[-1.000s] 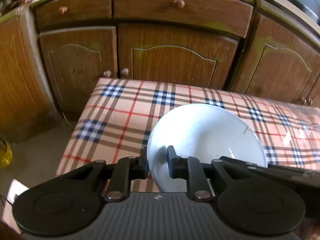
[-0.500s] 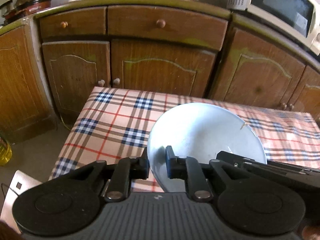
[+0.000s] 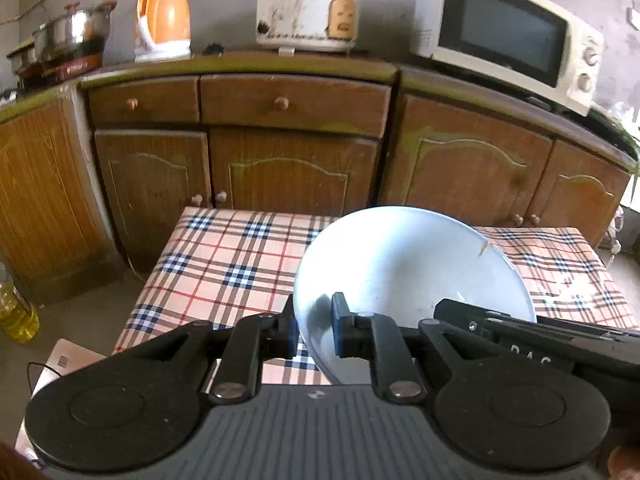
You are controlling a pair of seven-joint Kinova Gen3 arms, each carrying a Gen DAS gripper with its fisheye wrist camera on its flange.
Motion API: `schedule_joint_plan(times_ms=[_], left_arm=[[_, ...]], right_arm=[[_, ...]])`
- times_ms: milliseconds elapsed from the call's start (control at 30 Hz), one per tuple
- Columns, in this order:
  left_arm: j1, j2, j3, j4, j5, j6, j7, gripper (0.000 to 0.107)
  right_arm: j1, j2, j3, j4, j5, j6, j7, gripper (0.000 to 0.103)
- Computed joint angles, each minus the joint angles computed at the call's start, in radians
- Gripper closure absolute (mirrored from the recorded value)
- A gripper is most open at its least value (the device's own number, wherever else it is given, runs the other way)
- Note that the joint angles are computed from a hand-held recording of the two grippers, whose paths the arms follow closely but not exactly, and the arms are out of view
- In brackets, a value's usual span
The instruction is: Organize plates and bowls
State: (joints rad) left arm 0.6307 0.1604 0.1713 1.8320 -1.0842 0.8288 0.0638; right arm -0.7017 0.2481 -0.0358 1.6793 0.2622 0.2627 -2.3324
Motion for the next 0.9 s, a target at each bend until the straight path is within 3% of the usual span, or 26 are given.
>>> schedule_joint_plan(times_ms=[167,333,533,900], left_arm=[[0.04,-0.015,0.03,-0.007,-0.003,0.064,0.012,0.092],[0.078,-0.025,0.06,-0.012,-0.016,0.121,0.034,0.092],[0.123,-0.029,0.093,-0.017,-0.03,0.184,0.058,0.091],[0.196,-0.025,0.126,-0.033,-0.039,0.274,0.093,0.091]], right_arm=[[-0.023,-0.076,0.015,0.063,0.05,0.006,-0.064,0.079],[-0.032,-0.151,0.005,0.131,0.166,0.011,-0.192,0.079],[0.001,-0.226,-0.052,0.191,0.281,0.03,-0.313,0.079],[0.128,-0.336,-0.196,0.265,0.305,0.063,-0.353,0.079]])
